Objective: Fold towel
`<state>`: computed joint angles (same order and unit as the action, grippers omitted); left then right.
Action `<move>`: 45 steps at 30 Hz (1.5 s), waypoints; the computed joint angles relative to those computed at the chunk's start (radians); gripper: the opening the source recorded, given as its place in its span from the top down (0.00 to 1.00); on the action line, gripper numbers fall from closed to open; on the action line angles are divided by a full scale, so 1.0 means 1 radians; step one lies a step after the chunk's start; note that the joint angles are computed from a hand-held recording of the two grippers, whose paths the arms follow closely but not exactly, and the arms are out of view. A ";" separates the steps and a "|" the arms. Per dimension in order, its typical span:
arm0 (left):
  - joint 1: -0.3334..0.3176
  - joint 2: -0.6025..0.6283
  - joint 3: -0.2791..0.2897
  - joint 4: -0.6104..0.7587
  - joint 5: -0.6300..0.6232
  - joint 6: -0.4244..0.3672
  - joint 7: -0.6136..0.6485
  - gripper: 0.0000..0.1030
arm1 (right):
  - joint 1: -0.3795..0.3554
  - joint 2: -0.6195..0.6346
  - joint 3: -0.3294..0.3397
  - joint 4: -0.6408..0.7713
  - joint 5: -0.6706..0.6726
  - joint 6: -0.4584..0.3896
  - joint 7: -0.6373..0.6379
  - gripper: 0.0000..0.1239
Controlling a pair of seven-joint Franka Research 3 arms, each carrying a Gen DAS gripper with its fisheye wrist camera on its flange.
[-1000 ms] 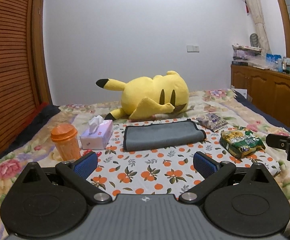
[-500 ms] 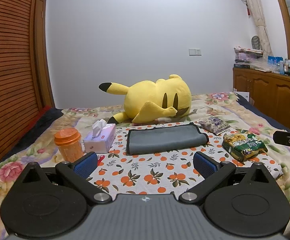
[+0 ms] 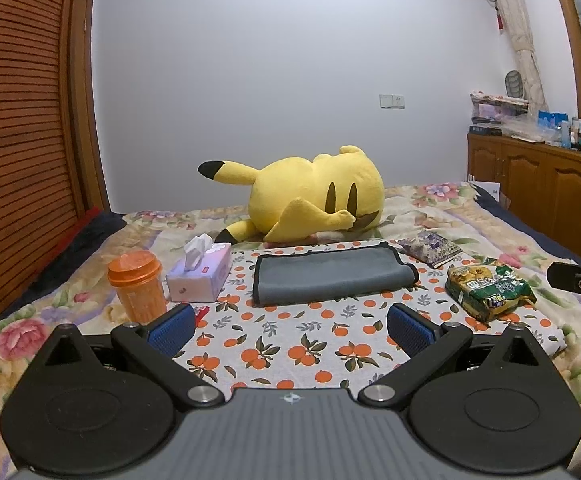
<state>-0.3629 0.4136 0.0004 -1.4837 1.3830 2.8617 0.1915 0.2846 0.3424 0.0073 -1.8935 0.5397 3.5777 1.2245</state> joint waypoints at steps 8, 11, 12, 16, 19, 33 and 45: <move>-0.003 0.004 0.000 0.003 -0.008 -0.004 0.012 0.00 | 0.005 0.002 -0.002 0.000 0.003 0.003 -0.002 0.17; -0.005 0.004 0.001 0.002 -0.009 -0.006 0.012 0.00 | -0.002 0.002 0.004 -0.002 -0.007 0.003 0.004 0.17; -0.005 0.004 0.001 0.002 -0.008 -0.005 0.011 0.00 | -0.002 0.002 0.004 -0.002 -0.008 0.003 0.004 0.17; -0.006 0.004 0.003 0.003 -0.005 -0.005 0.008 0.00 | -0.002 0.002 0.004 -0.003 -0.010 0.005 0.007 0.17; -0.005 0.004 0.001 0.003 -0.009 -0.006 0.012 0.00 | 0.000 0.002 0.002 -0.002 -0.008 0.003 0.005 0.17; -0.007 0.005 0.002 0.003 -0.011 -0.007 0.014 0.00 | 0.002 0.002 0.001 -0.002 -0.006 0.003 0.003 0.17; -0.007 0.005 0.002 0.004 -0.012 -0.008 0.016 0.00 | 0.002 0.001 0.002 -0.003 -0.006 0.005 0.002 0.17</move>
<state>-0.3695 0.4185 0.0024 -1.4793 1.3710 2.8540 0.2070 0.2865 0.3434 0.0093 -1.8966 0.5339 3.5830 1.2267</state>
